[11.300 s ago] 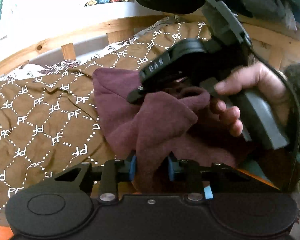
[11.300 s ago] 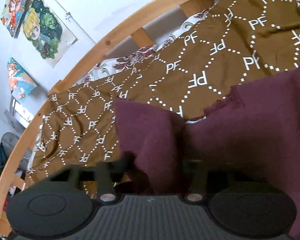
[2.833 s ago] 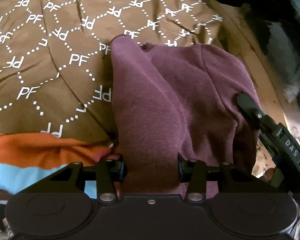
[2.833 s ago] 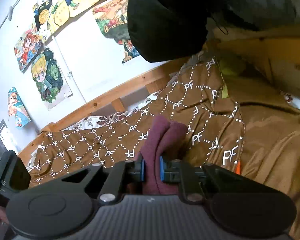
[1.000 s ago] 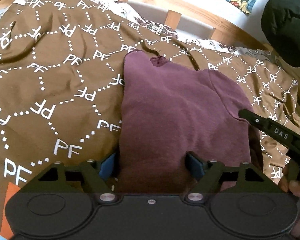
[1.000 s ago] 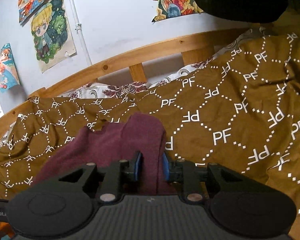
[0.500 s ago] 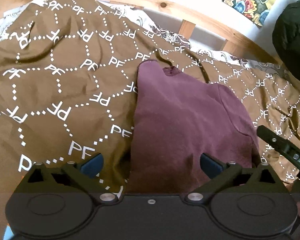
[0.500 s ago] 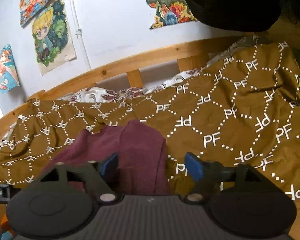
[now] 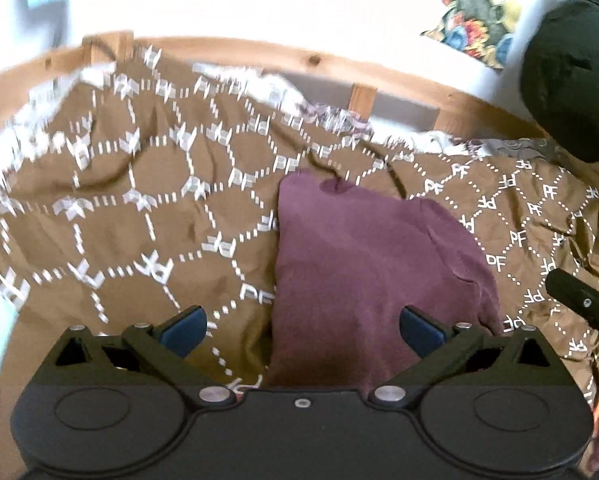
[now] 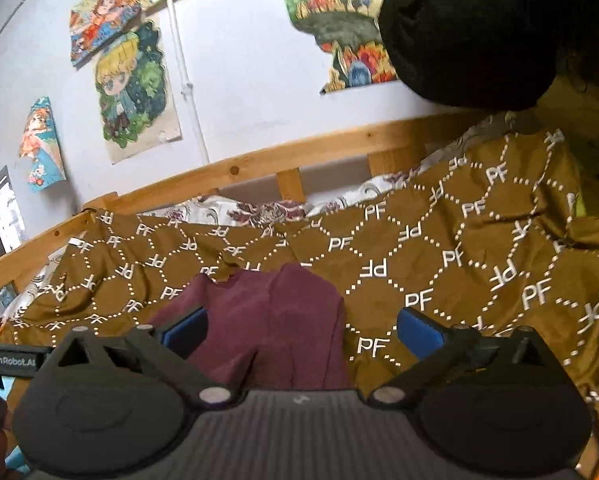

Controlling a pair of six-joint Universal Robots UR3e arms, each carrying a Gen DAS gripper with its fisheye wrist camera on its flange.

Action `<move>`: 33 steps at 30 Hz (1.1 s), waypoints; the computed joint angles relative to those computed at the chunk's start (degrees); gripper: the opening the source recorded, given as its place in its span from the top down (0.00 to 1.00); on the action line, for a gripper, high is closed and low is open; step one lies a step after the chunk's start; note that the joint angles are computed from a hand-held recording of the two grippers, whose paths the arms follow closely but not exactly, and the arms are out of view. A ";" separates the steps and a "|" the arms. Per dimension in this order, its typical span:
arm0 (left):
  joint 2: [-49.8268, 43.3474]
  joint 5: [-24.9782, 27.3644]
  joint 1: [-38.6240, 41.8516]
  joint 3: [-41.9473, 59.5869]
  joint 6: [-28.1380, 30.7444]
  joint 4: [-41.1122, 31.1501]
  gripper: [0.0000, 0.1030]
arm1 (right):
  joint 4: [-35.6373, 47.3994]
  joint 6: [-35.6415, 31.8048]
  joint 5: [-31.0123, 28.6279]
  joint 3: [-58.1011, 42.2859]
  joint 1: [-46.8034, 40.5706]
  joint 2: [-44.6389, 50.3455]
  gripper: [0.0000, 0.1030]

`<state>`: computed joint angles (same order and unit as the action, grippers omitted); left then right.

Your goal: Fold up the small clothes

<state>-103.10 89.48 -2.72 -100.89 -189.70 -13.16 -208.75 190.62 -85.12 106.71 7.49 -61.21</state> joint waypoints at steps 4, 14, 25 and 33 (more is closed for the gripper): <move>5.22 4.54 -2.62 -3.54 1.13 2.12 0.01 | -3.40 -1.20 -0.32 5.70 0.87 -4.88 0.00; 19.94 12.56 -9.27 -11.67 3.78 -0.92 0.01 | -11.71 -0.53 -2.26 21.82 3.74 -19.59 0.00; 31.87 6.22 -5.83 -22.12 3.52 -6.50 0.01 | -11.69 1.43 -7.49 33.66 4.93 -29.45 0.00; 33.00 5.04 -4.26 -33.82 7.68 7.69 0.01 | -19.58 3.85 -6.39 41.67 6.85 -27.29 0.00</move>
<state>-70.10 94.52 -6.98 -134.71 -182.02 -5.47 -228.33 194.47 -91.51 148.38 14.34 -88.50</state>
